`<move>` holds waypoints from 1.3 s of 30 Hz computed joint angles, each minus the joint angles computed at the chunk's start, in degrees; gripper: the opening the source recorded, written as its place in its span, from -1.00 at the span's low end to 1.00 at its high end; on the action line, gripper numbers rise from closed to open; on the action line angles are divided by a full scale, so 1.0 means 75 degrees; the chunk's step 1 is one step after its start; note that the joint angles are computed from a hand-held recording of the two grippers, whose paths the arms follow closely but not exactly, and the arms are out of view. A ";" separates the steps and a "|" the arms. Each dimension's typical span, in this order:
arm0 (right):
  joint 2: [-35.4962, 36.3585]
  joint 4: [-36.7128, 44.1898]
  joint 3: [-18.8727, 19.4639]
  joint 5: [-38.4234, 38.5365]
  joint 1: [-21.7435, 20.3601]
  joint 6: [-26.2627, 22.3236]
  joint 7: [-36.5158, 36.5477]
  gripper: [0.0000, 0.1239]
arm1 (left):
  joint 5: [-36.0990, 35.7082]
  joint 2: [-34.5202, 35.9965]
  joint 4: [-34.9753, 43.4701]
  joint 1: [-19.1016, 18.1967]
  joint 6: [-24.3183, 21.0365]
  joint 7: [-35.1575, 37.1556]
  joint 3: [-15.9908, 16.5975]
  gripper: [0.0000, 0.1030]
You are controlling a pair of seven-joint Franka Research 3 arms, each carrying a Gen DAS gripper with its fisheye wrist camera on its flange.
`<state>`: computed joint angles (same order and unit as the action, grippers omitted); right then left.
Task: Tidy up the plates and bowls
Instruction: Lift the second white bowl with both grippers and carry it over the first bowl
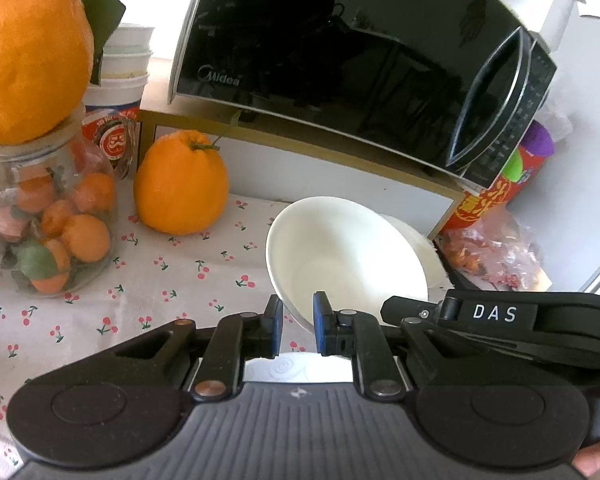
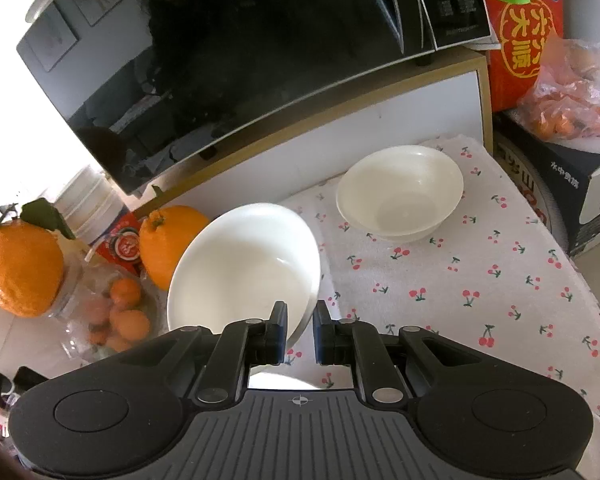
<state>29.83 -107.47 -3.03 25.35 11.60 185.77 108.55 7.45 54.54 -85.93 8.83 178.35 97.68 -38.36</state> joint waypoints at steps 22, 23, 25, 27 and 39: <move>-0.1732 -0.1945 0.0232 0.0010 -0.0042 -0.0012 -0.0184 -0.76 | 0.0049 -0.0742 -0.2035 0.1670 0.0160 -0.0090 -0.1478 -0.72; -0.1826 -0.2052 0.0210 -0.0005 -0.0015 -0.0018 -0.0194 -0.76 | 0.0094 -0.0768 -0.2129 0.1749 0.0164 -0.0092 -0.1549 -0.72; -0.2022 -0.2270 0.0191 -0.0033 0.0006 -0.0035 -0.0216 -0.76 | 0.0169 -0.0823 -0.2287 0.1876 0.0143 -0.0105 -0.1664 -0.72; -0.2200 -0.2475 0.0258 -0.0022 -0.0055 -0.0018 -0.0242 -0.76 | 0.0249 -0.0866 -0.2452 0.2007 0.0143 -0.0083 -0.1786 -0.72; -0.3002 -0.3528 -0.2522 -0.2028 0.2343 -0.0313 0.1567 -0.75 | 0.0686 -0.0938 -0.3217 0.2632 0.0063 0.0322 -0.2434 -0.70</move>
<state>7.31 -133.93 -21.94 10.14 29.17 183.42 120.31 12.60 47.50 -110.05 28.57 178.82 100.10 -56.62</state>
